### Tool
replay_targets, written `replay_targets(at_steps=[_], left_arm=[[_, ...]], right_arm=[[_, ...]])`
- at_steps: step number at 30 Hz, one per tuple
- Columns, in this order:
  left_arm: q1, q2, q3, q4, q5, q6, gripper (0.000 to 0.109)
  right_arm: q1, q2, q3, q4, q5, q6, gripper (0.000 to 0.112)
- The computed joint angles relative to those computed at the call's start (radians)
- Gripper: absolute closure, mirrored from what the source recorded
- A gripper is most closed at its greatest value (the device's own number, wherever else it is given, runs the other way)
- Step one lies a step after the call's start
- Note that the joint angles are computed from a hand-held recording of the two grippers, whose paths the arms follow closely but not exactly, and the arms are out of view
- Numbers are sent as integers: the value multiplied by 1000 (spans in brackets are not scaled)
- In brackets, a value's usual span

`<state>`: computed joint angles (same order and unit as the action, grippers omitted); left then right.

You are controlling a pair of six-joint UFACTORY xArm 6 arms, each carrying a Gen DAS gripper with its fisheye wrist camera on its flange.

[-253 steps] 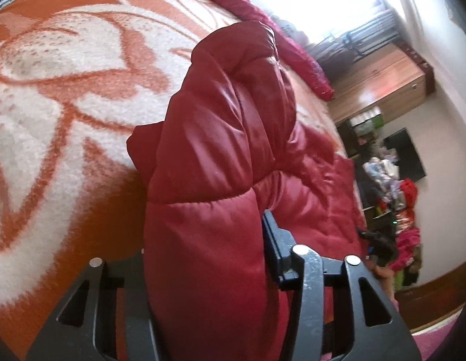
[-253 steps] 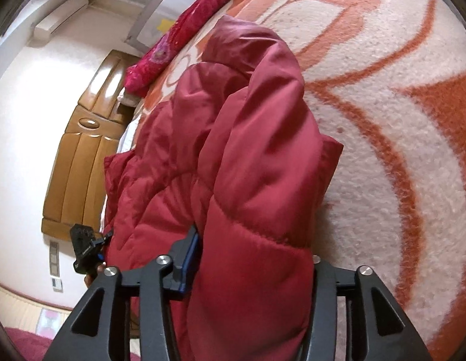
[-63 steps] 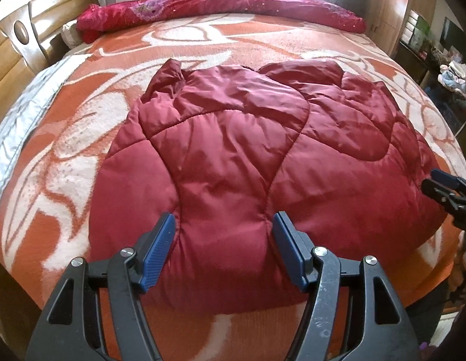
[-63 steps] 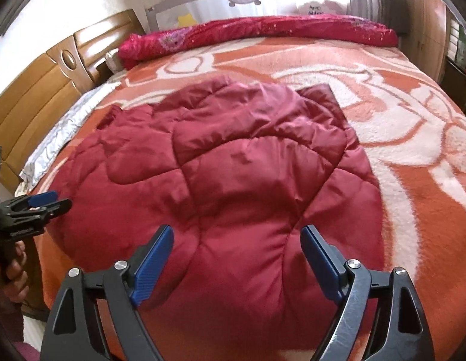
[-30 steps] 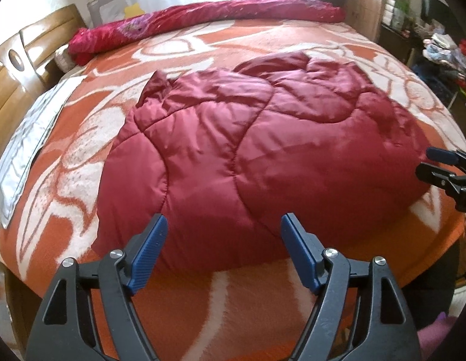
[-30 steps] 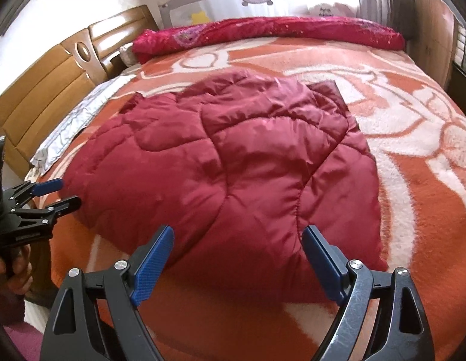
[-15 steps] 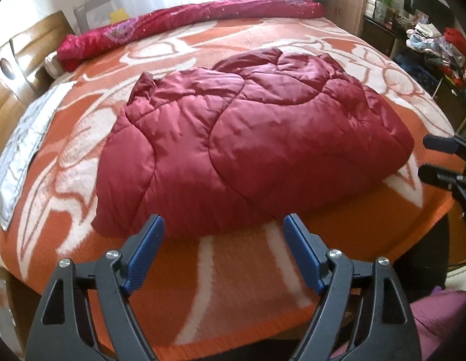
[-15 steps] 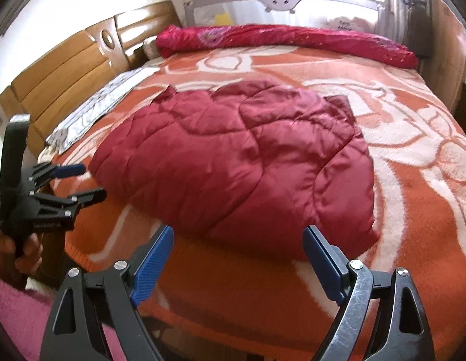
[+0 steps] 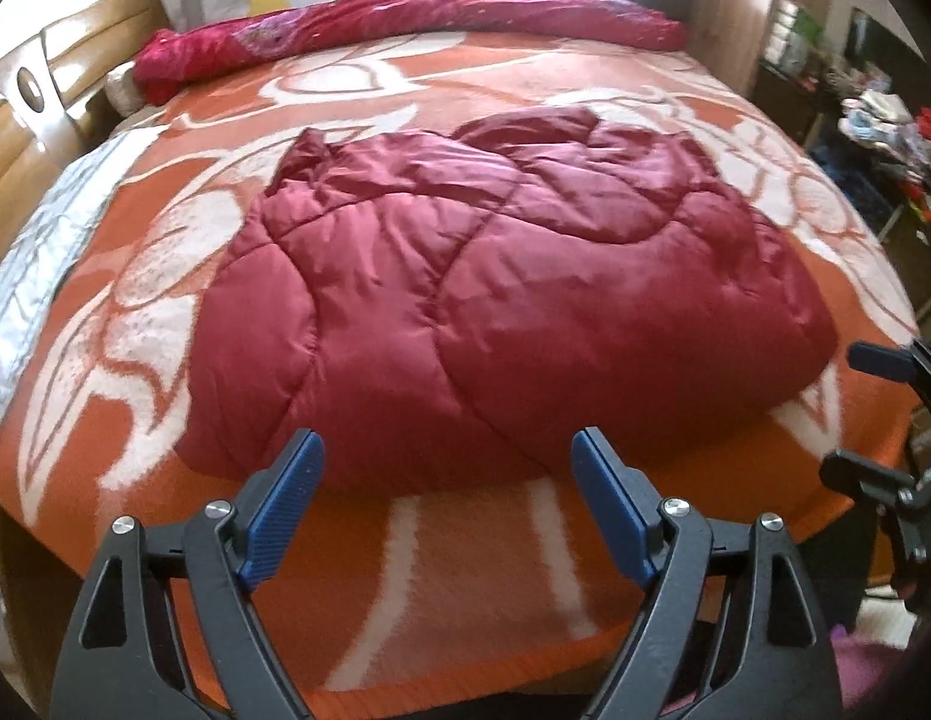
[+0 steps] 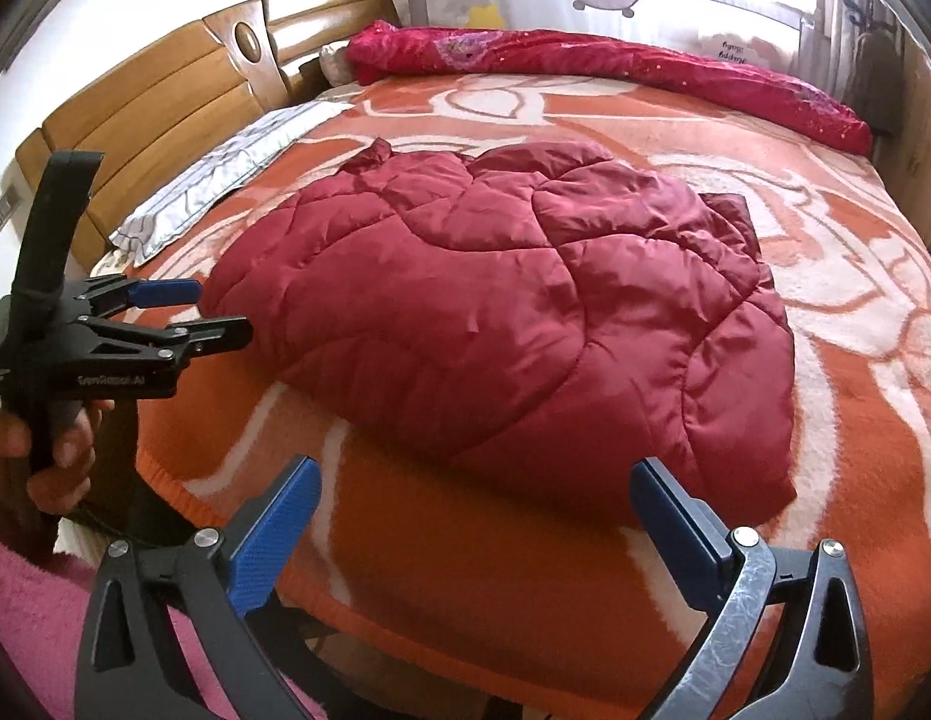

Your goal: Fold large clothes

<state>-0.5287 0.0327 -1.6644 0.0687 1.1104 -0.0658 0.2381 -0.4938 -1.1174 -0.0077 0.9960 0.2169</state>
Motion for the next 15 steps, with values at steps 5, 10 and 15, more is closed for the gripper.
replay_targets(at_steps=[5, 10, 15], left_arm=[[-1, 44, -53, 60, 9, -61, 23], [-4, 70, -83, 57, 15, -76, 23], [-18, 75, -84, 44, 19, -67, 23]], right_arm=[[-17, 52, -27, -12, -32, 26, 9], [-37, 77, -34, 0, -81, 62, 9], [-42, 101, -43, -29, -85, 99, 9]])
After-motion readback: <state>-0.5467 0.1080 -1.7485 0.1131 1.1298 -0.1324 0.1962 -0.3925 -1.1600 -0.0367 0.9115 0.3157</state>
